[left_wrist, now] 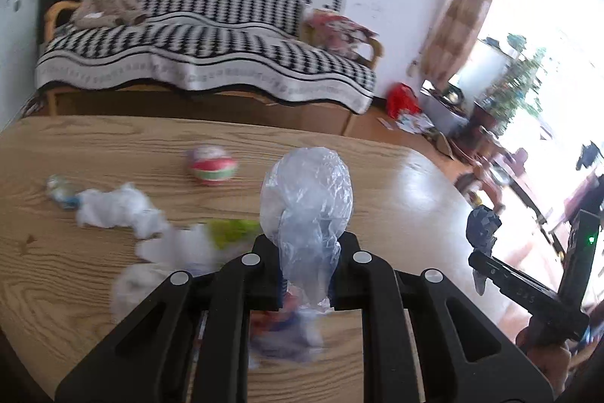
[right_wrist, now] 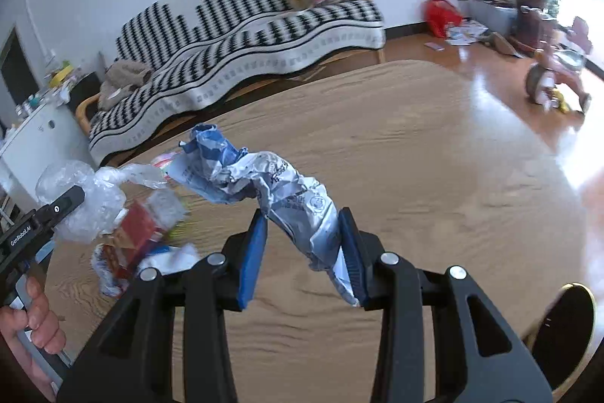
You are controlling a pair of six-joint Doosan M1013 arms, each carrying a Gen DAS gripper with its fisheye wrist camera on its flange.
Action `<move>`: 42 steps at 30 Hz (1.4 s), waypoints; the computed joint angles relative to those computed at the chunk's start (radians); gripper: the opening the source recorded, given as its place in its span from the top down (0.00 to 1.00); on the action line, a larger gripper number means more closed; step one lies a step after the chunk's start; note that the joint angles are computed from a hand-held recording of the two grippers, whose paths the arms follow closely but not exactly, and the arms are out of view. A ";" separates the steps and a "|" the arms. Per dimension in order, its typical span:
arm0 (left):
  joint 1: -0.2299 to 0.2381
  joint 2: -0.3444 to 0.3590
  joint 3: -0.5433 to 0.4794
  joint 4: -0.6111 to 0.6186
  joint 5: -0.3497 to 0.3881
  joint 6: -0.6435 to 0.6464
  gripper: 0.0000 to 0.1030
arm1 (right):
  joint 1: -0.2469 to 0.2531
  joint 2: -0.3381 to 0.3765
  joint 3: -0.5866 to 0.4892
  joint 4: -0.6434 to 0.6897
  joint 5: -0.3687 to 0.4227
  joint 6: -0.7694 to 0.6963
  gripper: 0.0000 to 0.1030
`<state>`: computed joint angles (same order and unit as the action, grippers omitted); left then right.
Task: Collect trash
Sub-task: 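Carry the plastic bag and foil to the bin and release both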
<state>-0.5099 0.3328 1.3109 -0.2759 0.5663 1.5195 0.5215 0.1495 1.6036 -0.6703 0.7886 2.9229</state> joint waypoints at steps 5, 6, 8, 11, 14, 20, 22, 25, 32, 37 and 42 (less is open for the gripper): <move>-0.081 0.021 -0.026 -0.036 0.006 0.085 0.86 | -0.007 -0.110 0.114 -0.054 0.070 0.094 0.62; -0.092 0.023 -0.027 -0.042 0.007 0.097 0.86 | -0.009 -0.134 0.138 -0.064 0.085 0.114 0.62; -0.125 0.034 -0.035 -0.065 0.016 0.130 0.86 | -0.011 -0.181 0.184 -0.083 0.122 0.156 0.62; -0.178 0.054 -0.054 -0.110 0.033 0.191 0.86 | -0.013 -0.250 0.251 -0.104 0.174 0.216 0.62; -0.228 0.072 -0.068 -0.142 0.044 0.247 0.86 | -0.012 -0.335 0.328 -0.116 0.244 0.285 0.62; -0.319 0.110 -0.092 -0.216 0.078 0.362 0.86 | -0.013 -0.470 0.447 -0.101 0.357 0.386 0.62; -0.349 0.123 -0.097 -0.234 0.092 0.395 0.86 | -0.013 -0.518 0.487 -0.084 0.395 0.416 0.62; -0.388 0.140 -0.099 -0.263 0.117 0.442 0.86 | -0.020 -0.558 0.523 -0.042 0.427 0.434 0.62; -0.455 0.190 -0.112 -0.289 0.201 0.507 0.86 | -0.110 -0.641 0.616 0.154 0.409 0.400 0.62; -0.487 0.219 -0.113 -0.274 0.242 0.530 0.86 | -0.175 -0.676 0.666 0.258 0.354 0.360 0.62; -0.506 0.236 -0.120 -0.264 0.261 0.542 0.86 | -0.169 -0.681 0.669 0.266 0.358 0.368 0.62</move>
<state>-1.0156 0.5691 1.1906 -0.5394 0.8278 2.0611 0.3524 -0.5312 2.2729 -0.4045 1.1466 3.2910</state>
